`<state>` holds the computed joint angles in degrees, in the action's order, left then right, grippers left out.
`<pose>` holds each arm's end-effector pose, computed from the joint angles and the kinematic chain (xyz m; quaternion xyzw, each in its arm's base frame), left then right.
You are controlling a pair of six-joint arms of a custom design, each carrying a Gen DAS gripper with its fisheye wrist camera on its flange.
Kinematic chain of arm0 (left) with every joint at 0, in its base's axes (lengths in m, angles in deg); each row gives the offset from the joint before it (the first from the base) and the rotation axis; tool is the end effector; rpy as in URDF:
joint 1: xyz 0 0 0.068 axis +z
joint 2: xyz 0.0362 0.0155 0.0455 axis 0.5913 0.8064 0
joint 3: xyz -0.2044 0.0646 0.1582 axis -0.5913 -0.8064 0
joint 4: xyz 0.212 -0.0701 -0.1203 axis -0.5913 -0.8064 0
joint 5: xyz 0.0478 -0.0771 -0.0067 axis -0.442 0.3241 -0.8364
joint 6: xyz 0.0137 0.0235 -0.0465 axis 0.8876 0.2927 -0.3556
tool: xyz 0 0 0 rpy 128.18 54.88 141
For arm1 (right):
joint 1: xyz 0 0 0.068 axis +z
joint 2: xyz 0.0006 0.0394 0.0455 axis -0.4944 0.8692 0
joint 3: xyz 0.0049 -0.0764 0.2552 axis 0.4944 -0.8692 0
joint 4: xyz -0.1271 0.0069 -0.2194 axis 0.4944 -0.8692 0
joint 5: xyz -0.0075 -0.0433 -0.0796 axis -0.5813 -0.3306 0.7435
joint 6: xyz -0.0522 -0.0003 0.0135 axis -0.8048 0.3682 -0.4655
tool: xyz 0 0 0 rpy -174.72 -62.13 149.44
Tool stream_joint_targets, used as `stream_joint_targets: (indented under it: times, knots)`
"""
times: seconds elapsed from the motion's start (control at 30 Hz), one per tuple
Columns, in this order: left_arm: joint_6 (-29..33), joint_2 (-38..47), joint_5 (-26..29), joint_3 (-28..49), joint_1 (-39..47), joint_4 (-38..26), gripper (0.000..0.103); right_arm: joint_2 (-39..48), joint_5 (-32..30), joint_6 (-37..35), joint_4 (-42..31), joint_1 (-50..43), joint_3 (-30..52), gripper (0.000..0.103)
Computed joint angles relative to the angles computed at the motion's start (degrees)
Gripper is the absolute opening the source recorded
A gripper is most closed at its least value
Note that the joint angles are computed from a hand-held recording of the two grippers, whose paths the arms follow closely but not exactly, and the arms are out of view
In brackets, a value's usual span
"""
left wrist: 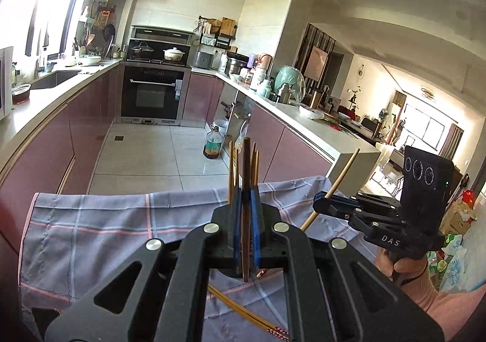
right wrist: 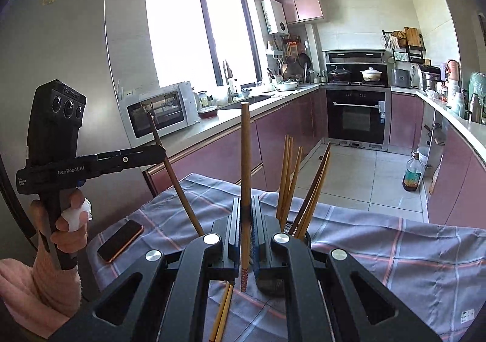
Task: Organize utensils
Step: 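Raise the right gripper's chopstick over the mesh cup while the left gripper carries its chopstick, then lower the right gripper's chopstick into the cup and open while the left gripper releases its chopstick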
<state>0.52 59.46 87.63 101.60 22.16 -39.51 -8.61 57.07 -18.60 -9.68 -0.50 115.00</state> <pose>0.3624 -0.1136 0.3702 0.2815 0.7881 -0.3275 0.4386 0.2568 0.1352 0.3486 -0.0353 0.8361 0.1371 0.5300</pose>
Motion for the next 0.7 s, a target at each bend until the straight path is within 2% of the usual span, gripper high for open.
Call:
stream_joint_targets:
  times: [0.27,0.47,0.7]
  knots:
    - [-1.73,3.42,-1.53,9.89,-1.73,-2.40,0.006,0.31,0.31,-1.28,0.37,-2.39,2.88,0.005]
    - [-1.60,6.26,-5.43,16.16,-4.24,-4.60,0.006,2.59,-0.15,-1.03,1.02,-4.44,4.41,0.005]
    - [0.23,12.97,-8.90,24.82,-6.99,-10.89,0.006,6.16,-2.01,0.00,0.33,-6.04,5.73,0.005]
